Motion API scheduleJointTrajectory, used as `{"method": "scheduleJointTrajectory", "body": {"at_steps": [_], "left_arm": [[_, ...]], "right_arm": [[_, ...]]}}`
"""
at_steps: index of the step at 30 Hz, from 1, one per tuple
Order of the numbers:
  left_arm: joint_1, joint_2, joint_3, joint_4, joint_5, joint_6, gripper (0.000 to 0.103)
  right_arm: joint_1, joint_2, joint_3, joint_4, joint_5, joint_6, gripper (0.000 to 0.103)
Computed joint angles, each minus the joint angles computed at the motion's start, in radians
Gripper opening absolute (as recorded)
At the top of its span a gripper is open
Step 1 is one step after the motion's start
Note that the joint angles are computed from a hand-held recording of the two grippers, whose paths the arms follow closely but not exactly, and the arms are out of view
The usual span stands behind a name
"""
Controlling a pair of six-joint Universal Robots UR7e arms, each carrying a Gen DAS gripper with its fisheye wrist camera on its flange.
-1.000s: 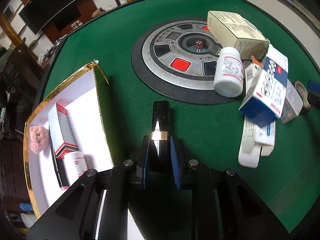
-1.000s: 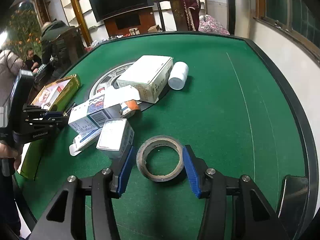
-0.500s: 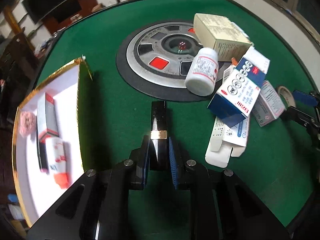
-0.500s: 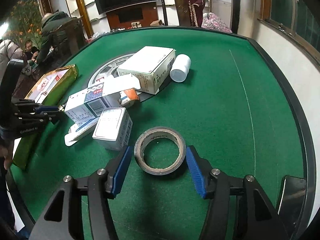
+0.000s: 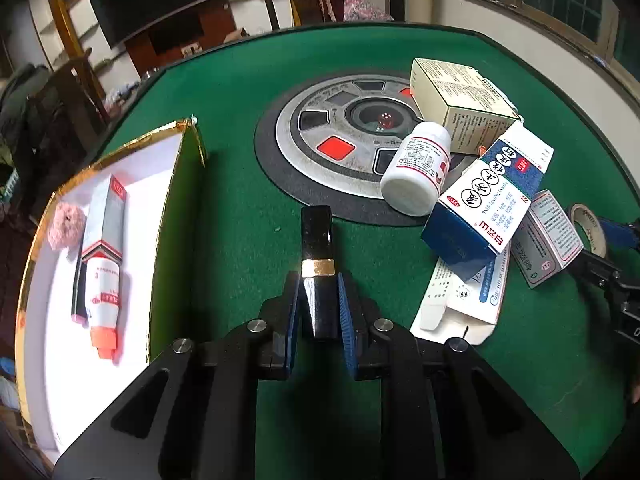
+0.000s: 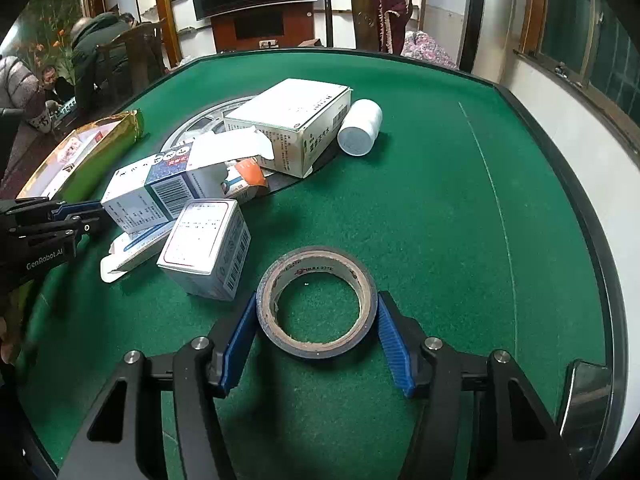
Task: Organize objects
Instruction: 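Lift and carry the lipstick and tape roll toward the white tray with both tools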
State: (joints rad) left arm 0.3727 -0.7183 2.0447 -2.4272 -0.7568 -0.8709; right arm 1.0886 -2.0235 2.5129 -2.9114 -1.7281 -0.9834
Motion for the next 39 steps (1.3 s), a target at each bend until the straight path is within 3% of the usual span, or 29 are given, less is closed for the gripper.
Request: {"method": "scheduleJointTrajectory", "body": {"at_steps": [3,8,12,18,39], "left_arm": [[-0.014,0.006,0.005,0.007,0.025,0.002,0.02],[-0.017,0.01,0.025,-0.053,0.04,0.025,0.017],[-0.014,-0.006,0.059,-0.189,0.015,0.065,0.017],[-0.012,-0.022,0.078,-0.272,-0.024,0.095,0.017],[-0.04,-0.062,0.121,-0.354,-0.019,0.092,0.017]], "right_arm": [[-0.007,0.008,-0.001,-0.031,0.001,0.019,0.059],[-0.04,-0.01,-0.025,0.019,0.055,0.075,0.059],[-0.053,-0.043,-0.023,0.042,0.109,0.082,0.059],[-0.062,-0.07,-0.023,0.064,0.158,0.089,0.059],[-0.053,-0.143,0.021,0.073,0.223,0.083,0.059]]}}
